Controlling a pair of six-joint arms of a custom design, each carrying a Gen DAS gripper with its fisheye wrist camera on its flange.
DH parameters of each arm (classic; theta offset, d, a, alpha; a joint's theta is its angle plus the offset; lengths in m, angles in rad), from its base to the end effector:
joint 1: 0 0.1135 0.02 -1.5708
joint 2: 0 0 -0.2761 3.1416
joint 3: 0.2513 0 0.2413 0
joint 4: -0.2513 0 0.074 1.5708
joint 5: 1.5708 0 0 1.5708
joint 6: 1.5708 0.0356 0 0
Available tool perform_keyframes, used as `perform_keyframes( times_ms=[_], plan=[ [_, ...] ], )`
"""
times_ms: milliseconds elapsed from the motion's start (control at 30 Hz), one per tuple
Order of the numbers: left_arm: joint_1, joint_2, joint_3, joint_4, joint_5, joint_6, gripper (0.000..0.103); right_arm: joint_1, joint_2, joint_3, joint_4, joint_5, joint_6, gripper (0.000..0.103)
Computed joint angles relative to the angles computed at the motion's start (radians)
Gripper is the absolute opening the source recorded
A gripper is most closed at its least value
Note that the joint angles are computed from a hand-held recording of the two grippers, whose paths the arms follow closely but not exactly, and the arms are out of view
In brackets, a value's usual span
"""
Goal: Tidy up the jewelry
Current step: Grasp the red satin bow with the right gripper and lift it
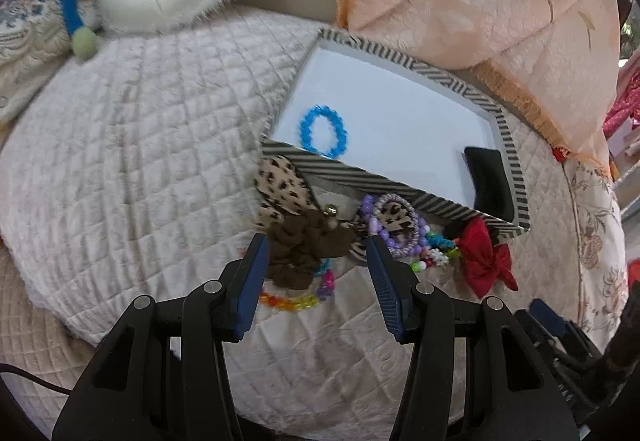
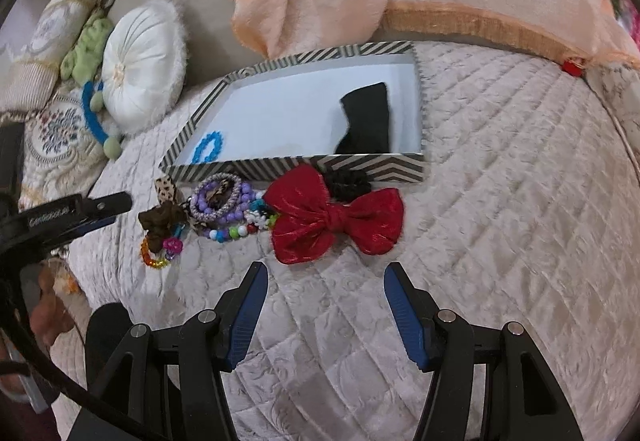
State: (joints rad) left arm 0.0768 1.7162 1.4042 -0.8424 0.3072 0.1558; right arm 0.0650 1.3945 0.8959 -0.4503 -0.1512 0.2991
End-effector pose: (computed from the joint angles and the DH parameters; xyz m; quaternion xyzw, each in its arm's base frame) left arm 0.3443 0.0157 0.2733 0.0698 0.9649 -0.1250 0.2203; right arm 0.2682 0.0228 0.2375 0.0879 0.9455 0.1260 0.2870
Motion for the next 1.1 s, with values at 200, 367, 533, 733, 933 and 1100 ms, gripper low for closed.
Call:
perform_keyframes(
  times_ms=[200, 367, 533, 733, 933, 1100],
  plan=[
    [-0.035, 0.103, 0.097, -0.069, 0.018, 0.004, 0.05, -0.046, 0.161, 0.168, -0.114, -0.148, -0.249, 0.059],
    [-0.074, 0.19, 0.178, -0.087, 0.0, -0.036, 0.05, -0.079, 0.264, 0.278, -0.198, -0.131, -0.466, 0.06],
    [-0.127, 0.252, 0.231, -0.095, -0.031, -0.04, 0.05, -0.101, 0.31, 0.309, -0.217, -0.157, -0.615, 0.06],
    [-0.156, 0.319, 0.286, -0.11, -0.058, -0.049, 0.05, -0.1, 0.347, 0.298, -0.175, -0.158, -0.743, 0.06],
    [-0.166, 0.344, 0.301, -0.114, -0.051, -0.042, 0.029, -0.078, 0.402, 0.305, -0.116, -0.125, -0.8, 0.047],
    [-0.166, 0.334, 0.281, -0.091, -0.06, -0.023, 0.012, -0.086, 0.382, 0.274, -0.109, -0.169, -0.772, 0.028]
  ],
)
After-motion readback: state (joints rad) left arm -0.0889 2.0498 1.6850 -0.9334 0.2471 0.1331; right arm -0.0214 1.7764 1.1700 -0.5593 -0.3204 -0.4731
